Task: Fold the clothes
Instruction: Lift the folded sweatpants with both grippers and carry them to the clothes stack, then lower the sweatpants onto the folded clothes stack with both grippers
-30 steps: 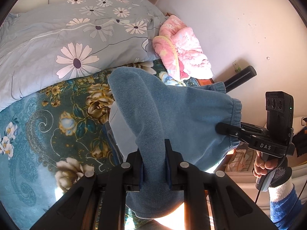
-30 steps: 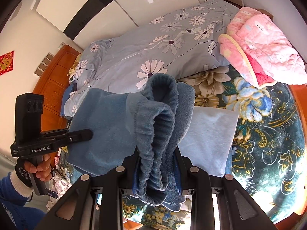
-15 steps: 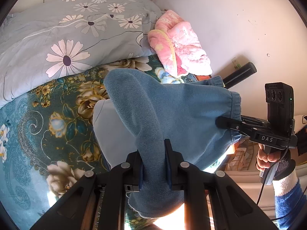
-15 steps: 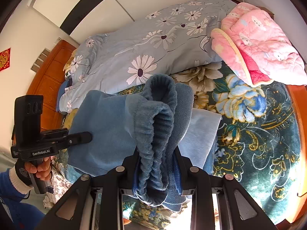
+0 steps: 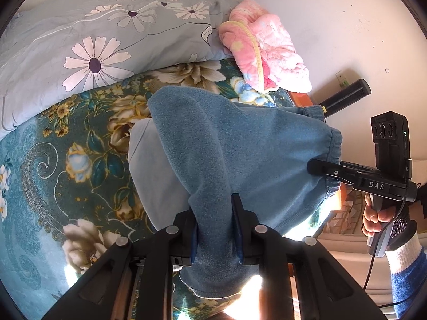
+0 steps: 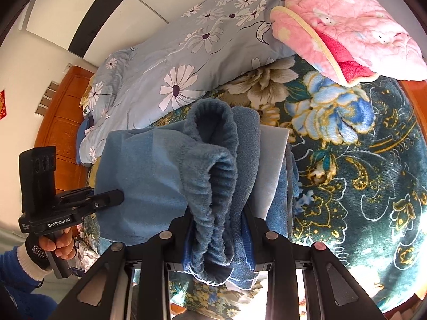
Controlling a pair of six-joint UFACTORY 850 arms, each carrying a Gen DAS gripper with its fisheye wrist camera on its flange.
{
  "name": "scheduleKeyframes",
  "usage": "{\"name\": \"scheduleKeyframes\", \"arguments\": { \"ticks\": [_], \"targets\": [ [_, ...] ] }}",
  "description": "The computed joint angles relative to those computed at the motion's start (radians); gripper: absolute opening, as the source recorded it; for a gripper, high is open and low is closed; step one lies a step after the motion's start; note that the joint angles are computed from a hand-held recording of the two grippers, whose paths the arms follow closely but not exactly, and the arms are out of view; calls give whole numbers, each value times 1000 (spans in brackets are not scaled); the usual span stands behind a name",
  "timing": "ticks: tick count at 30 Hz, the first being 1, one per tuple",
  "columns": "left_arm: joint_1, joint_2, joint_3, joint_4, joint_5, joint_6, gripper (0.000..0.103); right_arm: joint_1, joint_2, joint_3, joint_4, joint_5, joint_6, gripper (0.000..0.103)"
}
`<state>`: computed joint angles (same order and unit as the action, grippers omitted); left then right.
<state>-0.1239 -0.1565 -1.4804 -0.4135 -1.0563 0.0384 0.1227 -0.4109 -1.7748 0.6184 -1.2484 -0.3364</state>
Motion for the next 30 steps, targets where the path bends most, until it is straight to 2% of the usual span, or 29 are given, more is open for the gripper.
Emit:
{"name": "scheduleKeyframes", "arguments": {
  "ticks": [10,21,23,26,28,29,30],
  "targets": [
    [6,-25,17,-15,3,9,30,-7,-29,7,-5,-1,2,37],
    [5,-31,-15,-6,-39,-3,31,8,-13,5,-51,3,15,40],
    [-1,-28,-25,17,-47,-12,32,12,-1,5,-76,17,19,44],
    [-4,-24,-39,53,-66,-18,33,12,23,10,-112,45,36,56],
    [-6,-16,-48,90,-68,-27,35,10,41,11,-136,65,45,59],
    [-7,-8,-52,114,-61,-43,37,10,51,11,-149,77,49,60],
    [-8,1,-55,139,-53,-58,45,14,65,13,-171,98,51,60]
  ]
}}
